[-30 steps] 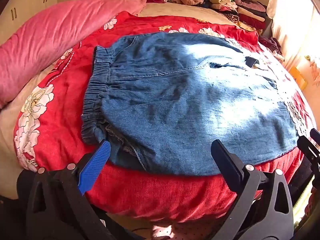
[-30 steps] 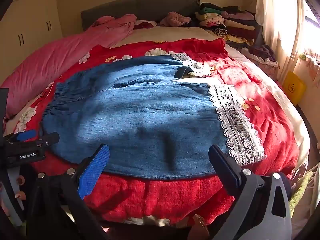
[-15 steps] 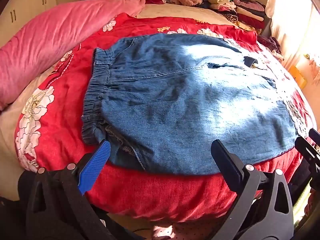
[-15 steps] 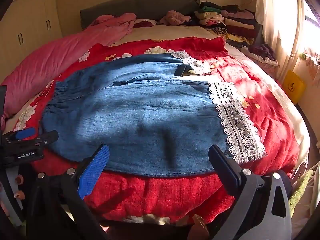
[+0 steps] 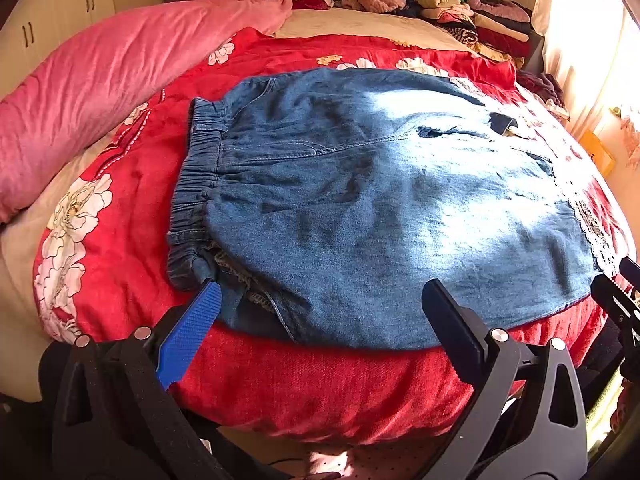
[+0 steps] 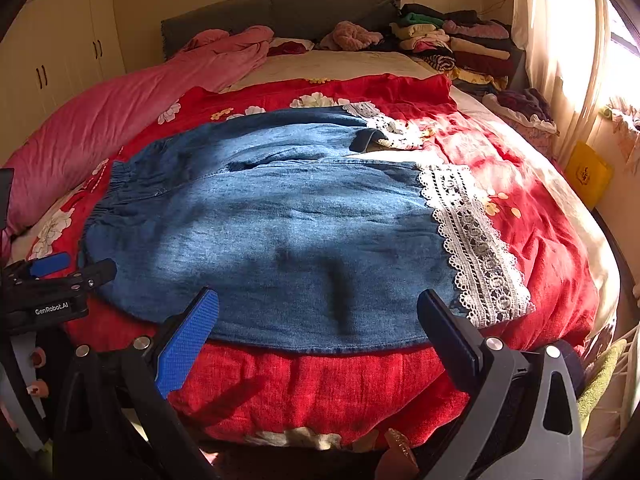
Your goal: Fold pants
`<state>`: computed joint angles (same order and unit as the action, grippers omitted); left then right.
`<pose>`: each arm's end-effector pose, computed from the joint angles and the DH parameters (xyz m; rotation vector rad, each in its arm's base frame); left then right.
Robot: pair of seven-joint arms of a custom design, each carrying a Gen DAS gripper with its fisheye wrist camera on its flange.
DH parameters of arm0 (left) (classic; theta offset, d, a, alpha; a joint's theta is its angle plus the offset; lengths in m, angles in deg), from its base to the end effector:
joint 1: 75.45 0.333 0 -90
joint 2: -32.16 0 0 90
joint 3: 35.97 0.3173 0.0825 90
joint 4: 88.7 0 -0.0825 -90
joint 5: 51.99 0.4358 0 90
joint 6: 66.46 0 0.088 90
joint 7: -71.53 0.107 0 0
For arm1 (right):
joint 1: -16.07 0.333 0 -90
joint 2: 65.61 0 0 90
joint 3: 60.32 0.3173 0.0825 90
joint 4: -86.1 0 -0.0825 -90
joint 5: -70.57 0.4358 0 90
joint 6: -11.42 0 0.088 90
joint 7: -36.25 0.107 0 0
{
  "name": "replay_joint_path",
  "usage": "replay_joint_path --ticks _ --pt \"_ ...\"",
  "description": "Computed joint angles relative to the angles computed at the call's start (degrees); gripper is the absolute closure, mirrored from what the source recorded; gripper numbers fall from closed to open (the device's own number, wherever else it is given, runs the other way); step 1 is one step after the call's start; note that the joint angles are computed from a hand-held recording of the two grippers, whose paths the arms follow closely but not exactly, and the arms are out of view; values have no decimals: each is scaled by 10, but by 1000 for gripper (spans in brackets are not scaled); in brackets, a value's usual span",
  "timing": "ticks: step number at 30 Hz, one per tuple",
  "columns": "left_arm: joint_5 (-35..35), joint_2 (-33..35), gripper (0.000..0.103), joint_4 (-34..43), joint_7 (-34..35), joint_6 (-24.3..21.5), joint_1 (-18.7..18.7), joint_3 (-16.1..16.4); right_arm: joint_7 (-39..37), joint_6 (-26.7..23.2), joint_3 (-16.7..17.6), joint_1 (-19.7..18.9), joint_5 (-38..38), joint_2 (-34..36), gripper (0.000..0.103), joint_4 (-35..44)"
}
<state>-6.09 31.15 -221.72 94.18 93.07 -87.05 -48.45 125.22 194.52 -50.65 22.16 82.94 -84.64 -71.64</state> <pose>0.5111 -0.2639 0.3566 -1.9176 1.8020 -0.6117 0.4489 0.1036 0.3695 -1.8095 1.6604 -0.5920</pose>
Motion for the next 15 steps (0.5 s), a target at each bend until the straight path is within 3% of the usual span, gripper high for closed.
replay_joint_path --ticks 15 --pt "9 -1 8 0 -6 0 0 0 4 -1 2 -2 -4 1 4 0"
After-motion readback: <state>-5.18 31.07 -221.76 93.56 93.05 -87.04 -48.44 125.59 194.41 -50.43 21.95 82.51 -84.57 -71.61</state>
